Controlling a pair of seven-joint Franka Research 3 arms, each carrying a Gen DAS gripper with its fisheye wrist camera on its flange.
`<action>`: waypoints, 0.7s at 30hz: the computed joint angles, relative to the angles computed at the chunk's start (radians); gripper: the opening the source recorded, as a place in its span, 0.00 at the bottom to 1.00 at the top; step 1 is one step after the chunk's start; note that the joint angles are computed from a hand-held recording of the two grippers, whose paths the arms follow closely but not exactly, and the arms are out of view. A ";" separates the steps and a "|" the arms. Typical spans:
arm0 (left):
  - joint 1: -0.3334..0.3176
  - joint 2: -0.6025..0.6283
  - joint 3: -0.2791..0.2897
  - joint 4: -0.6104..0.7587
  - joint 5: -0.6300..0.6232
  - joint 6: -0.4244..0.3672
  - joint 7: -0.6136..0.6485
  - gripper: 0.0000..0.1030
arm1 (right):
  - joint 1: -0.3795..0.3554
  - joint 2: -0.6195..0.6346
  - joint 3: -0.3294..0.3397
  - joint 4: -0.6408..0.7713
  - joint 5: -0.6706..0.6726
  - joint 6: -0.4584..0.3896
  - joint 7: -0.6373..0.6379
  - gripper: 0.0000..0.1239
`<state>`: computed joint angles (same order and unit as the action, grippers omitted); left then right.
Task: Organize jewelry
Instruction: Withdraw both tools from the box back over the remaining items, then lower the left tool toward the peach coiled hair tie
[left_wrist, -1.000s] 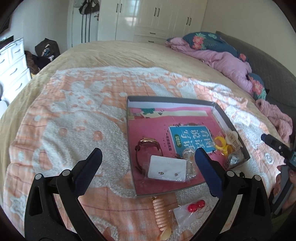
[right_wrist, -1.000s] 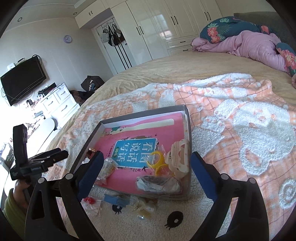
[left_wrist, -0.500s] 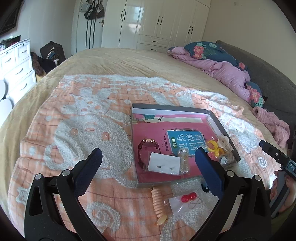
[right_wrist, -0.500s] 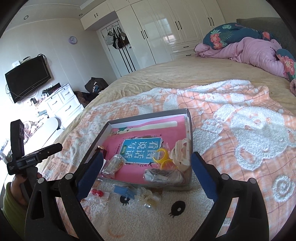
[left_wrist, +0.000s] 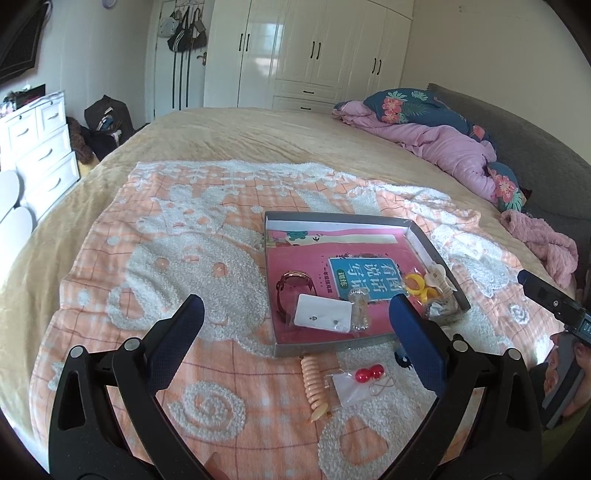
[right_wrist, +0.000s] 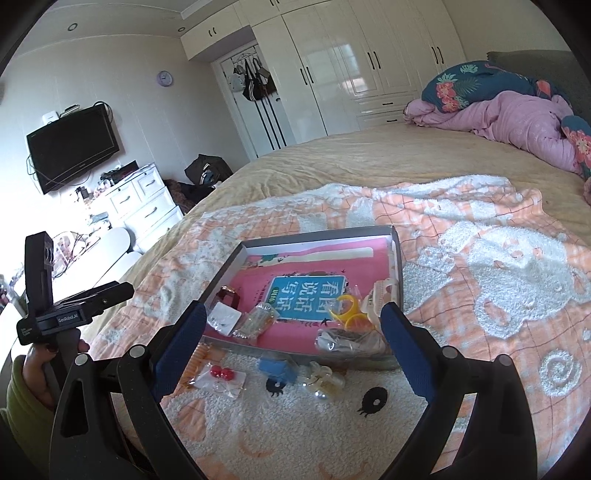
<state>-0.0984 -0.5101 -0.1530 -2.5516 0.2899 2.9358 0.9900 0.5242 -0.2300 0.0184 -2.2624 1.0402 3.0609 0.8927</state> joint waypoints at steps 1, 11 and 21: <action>0.001 -0.006 -0.004 -0.002 0.003 -0.004 -0.001 0.91 | 0.001 -0.003 0.001 -0.001 -0.002 -0.002 -0.001 0.76; -0.012 -0.060 -0.015 -0.037 0.018 -0.040 -0.001 0.91 | 0.025 -0.044 0.003 -0.029 -0.028 -0.007 0.004 0.77; -0.027 -0.101 -0.012 -0.076 0.014 -0.075 0.003 0.91 | 0.047 -0.070 0.003 -0.052 -0.075 -0.014 0.035 0.77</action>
